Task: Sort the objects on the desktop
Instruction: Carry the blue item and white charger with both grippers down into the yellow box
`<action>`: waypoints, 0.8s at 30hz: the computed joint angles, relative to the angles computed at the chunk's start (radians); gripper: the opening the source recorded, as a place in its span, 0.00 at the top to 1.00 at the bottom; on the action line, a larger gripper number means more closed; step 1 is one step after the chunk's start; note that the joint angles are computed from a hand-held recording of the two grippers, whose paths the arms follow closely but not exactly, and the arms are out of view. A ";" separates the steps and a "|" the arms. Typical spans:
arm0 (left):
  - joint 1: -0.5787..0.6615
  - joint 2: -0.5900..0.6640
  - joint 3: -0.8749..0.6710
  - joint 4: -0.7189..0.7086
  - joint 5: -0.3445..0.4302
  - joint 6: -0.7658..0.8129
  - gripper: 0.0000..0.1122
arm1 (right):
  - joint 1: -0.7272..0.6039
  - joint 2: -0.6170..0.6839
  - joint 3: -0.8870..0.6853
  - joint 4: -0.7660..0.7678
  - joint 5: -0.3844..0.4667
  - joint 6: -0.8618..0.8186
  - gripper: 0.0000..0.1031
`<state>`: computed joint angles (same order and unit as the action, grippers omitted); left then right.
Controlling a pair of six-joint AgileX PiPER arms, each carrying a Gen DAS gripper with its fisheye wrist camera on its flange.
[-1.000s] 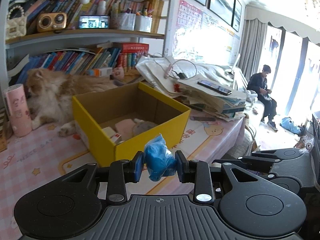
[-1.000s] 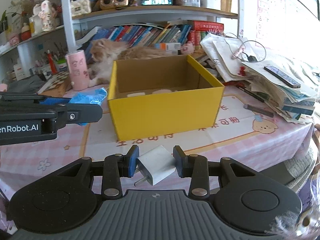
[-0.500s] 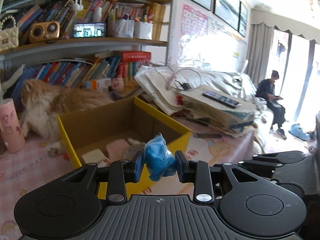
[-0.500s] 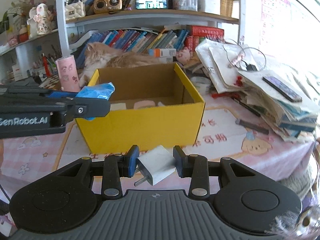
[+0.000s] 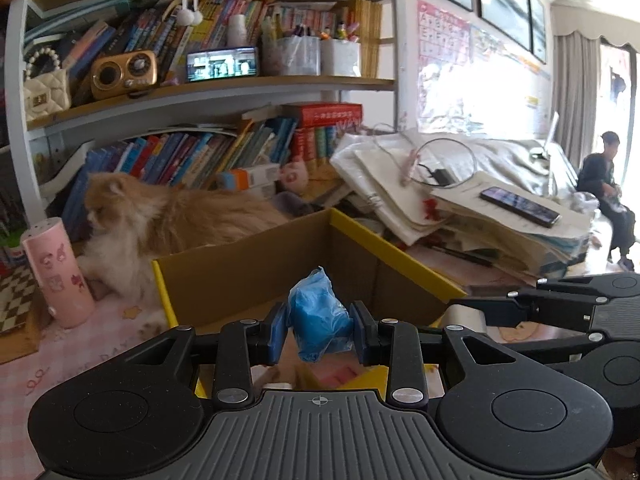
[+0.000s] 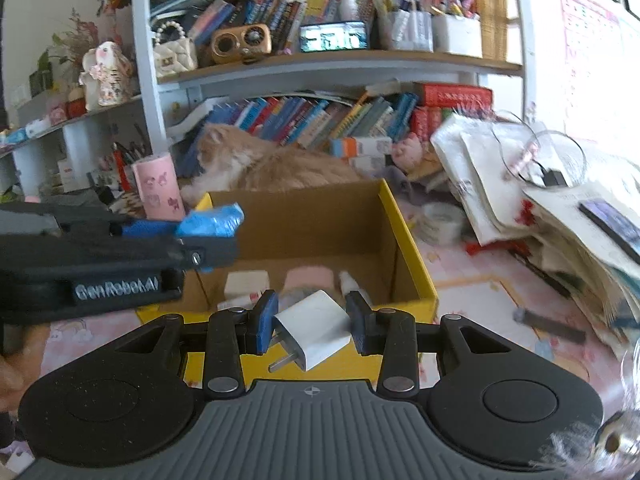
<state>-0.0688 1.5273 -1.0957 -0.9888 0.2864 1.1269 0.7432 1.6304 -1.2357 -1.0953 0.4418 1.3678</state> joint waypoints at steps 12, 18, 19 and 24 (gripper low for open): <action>-0.044 0.106 -0.130 0.403 -0.076 -0.405 0.71 | -0.123 0.120 -0.139 0.173 -0.147 -0.294 0.66; -0.057 0.146 -0.170 0.640 -0.064 -0.647 0.71 | -0.168 0.188 -0.209 0.409 -0.175 -0.560 0.66; -0.058 0.156 -0.176 0.682 -0.058 -0.694 0.71 | -0.173 0.201 -0.221 0.461 -0.175 -0.623 0.66; -0.056 0.196 -0.206 0.800 -0.003 -0.842 0.71 | -0.186 0.263 -0.276 0.694 -0.140 -0.920 0.66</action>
<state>-0.1248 1.7228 -1.3017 -0.1890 0.2833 0.2845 0.5576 1.8929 -1.5119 -0.4012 0.3023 0.4475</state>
